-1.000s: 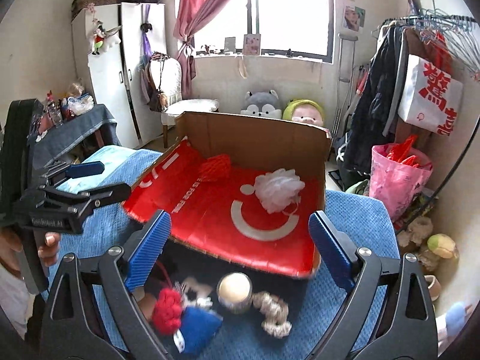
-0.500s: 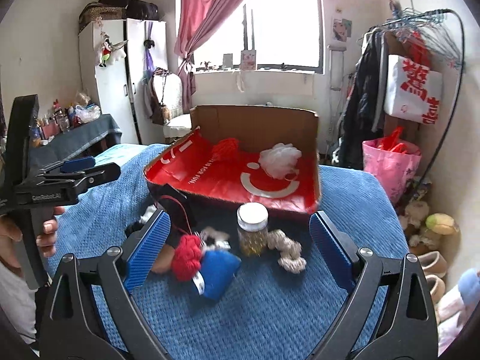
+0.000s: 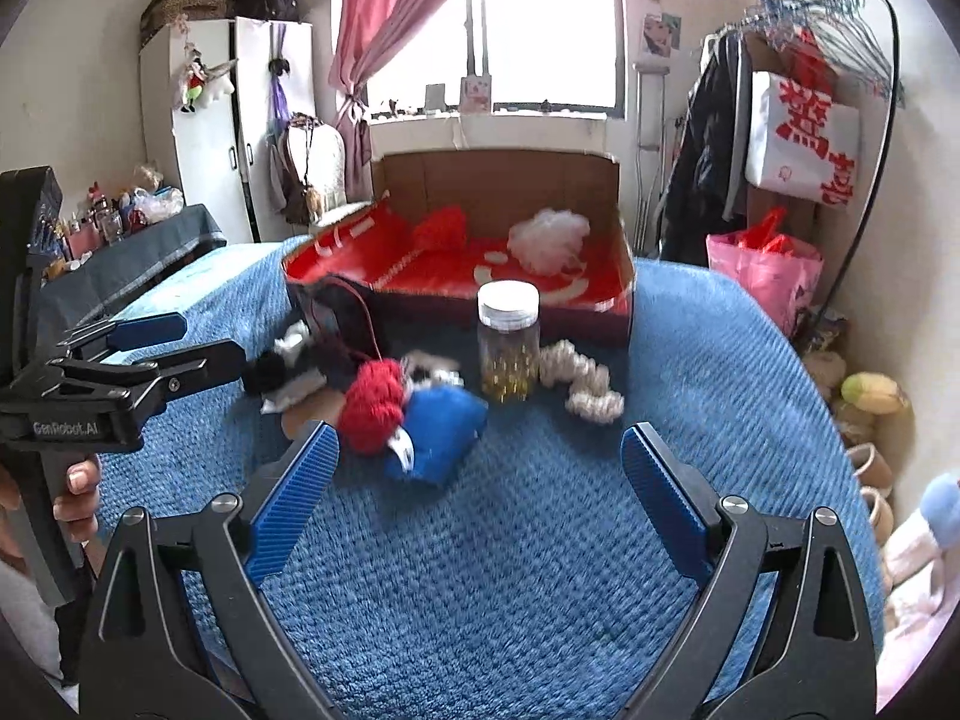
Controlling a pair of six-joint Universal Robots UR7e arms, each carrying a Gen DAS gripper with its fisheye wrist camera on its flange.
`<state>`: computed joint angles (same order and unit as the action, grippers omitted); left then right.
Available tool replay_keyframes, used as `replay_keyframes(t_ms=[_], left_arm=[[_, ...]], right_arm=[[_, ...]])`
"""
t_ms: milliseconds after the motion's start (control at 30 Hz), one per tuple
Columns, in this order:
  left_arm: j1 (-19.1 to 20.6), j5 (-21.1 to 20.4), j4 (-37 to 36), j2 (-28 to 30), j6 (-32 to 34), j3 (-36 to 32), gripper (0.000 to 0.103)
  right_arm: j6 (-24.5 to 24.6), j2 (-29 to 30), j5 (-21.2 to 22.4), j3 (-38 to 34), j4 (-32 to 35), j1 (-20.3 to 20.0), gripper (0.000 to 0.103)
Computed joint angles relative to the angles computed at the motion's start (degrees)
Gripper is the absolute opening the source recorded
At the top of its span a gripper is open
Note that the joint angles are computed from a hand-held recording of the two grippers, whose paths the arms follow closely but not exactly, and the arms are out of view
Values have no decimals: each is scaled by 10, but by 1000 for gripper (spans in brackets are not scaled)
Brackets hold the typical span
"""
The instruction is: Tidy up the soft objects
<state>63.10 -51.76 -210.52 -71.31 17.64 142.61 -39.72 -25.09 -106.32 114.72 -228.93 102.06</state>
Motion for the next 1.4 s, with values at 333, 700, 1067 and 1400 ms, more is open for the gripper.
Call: replay_keyframes(t_ms=[333,700,1067,1400], left_arm=[[32,-12,25,38,-18,-8,103],[70,-22,88,26,-26,-38,103],[103,-67,187,-3,12,-82,90],[110,-81,221,4,61,-109,81]], right_arm=[[23,18,-10,-11,25,-23,97],[32,24,-32,-45,103,-21,97],[77,18,-15,-108,241,-24,95],[87,25,-9,-149,302,-20,78]])
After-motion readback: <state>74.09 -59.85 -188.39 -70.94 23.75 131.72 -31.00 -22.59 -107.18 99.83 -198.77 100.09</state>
